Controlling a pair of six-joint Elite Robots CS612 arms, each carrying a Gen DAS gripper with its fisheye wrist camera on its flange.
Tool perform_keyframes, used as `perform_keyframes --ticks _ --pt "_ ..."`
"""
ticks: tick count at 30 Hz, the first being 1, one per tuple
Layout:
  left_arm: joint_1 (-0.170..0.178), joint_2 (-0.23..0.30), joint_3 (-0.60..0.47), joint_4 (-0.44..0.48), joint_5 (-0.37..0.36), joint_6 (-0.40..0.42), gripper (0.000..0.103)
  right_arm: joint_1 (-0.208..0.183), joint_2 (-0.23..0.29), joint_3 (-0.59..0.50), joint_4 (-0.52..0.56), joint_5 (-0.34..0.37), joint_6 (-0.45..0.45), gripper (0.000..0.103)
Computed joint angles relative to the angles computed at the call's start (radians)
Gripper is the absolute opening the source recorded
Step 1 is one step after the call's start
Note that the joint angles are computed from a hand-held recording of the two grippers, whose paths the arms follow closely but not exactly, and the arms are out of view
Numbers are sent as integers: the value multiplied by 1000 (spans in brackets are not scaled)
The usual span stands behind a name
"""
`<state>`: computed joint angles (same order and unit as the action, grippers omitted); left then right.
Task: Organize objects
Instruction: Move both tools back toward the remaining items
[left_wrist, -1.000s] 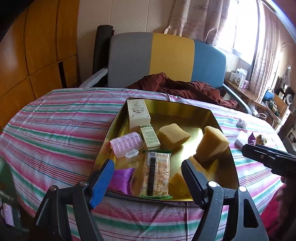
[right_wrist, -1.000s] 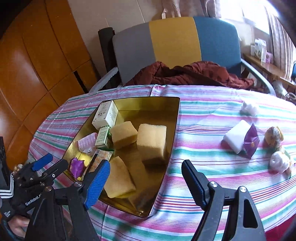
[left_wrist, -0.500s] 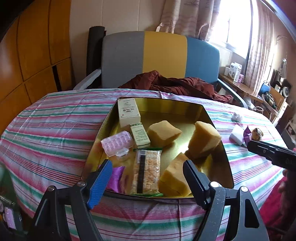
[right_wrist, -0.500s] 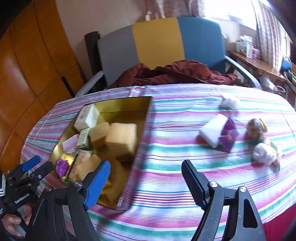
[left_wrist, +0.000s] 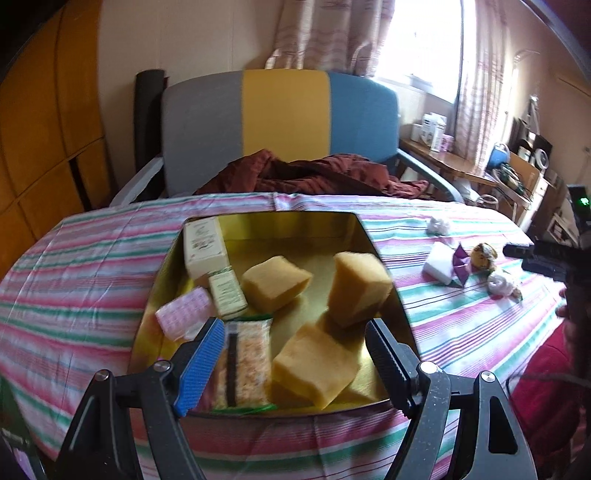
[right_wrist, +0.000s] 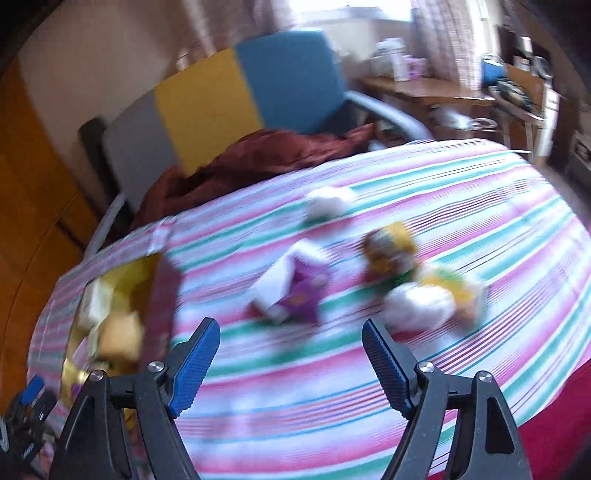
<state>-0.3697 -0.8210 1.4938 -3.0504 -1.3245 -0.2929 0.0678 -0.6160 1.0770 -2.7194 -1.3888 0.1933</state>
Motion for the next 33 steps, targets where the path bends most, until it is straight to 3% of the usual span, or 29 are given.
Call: perform_keyframes --ticks 6,9,12,14,22,33 --pt "-15 22 -57 19 -43 75 79 -45 26 -12 -50 -81 167 81" --pt "-25 36 -91 36 -66 118 80 -76 24 11 -74 -25 320 81" --pt "-36 56 -135 59 -89 162 80 -89 15 46 -146 -24 408 81" --pt "-43 74 -172 83 -99 186 80 -99 13 58 -171 17 459 81" --pt "-59 158 -343 216 -176 208 80 -112 17 68 -202 85 514 81" --pt "-80 282 -561 396 -207 245 80 -124 36 52 -206 175 555 81"
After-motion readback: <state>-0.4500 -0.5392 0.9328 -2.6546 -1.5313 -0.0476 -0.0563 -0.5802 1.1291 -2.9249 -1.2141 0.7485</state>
